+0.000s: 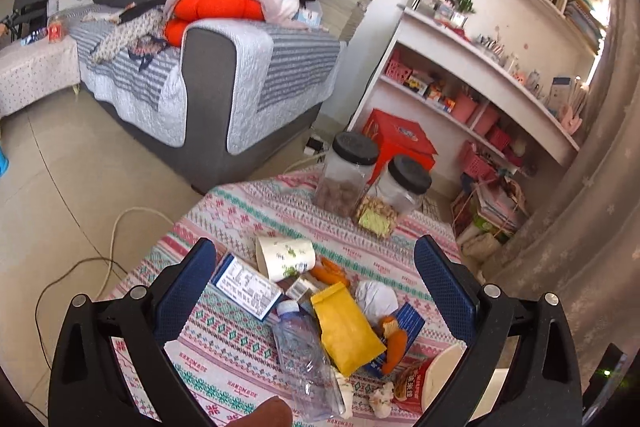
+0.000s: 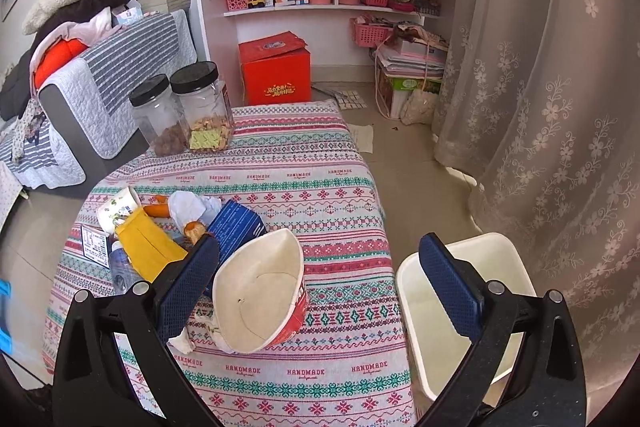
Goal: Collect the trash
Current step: 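Move left gripper toward the blue-and-white box while right gripper approaches the noodle cup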
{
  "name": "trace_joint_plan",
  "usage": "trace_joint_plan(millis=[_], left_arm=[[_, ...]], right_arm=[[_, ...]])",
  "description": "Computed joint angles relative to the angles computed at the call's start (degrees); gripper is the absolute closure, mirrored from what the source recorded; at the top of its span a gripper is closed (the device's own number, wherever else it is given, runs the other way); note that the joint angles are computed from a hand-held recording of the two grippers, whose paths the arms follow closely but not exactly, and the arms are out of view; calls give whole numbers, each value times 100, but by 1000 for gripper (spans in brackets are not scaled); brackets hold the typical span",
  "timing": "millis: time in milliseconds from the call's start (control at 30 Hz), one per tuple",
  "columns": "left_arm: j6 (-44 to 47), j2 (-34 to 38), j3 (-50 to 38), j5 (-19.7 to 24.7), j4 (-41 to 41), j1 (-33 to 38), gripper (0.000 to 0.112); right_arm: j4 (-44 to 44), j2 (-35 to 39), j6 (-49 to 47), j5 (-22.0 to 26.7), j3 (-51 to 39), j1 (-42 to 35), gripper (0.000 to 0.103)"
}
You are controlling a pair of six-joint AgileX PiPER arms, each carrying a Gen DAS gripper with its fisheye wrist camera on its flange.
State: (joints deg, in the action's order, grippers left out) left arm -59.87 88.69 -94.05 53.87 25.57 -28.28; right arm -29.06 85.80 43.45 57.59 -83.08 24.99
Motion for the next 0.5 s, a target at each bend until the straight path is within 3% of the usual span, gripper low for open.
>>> trace_joint_plan(millis=[67, 167, 300, 500], left_arm=[[237, 184, 284, -83, -631, 256, 16], [627, 625, 151, 218, -1531, 573, 16], [520, 880, -156, 559, -1203, 387, 16], [949, 1263, -422, 897, -1879, 641, 16]], right_arm=[[66, 112, 30, -47, 98, -77, 7], [294, 337, -139, -36, 53, -190, 7], [346, 504, -219, -5, -89, -198, 7], [599, 490, -392, -52, -78, -365, 7]])
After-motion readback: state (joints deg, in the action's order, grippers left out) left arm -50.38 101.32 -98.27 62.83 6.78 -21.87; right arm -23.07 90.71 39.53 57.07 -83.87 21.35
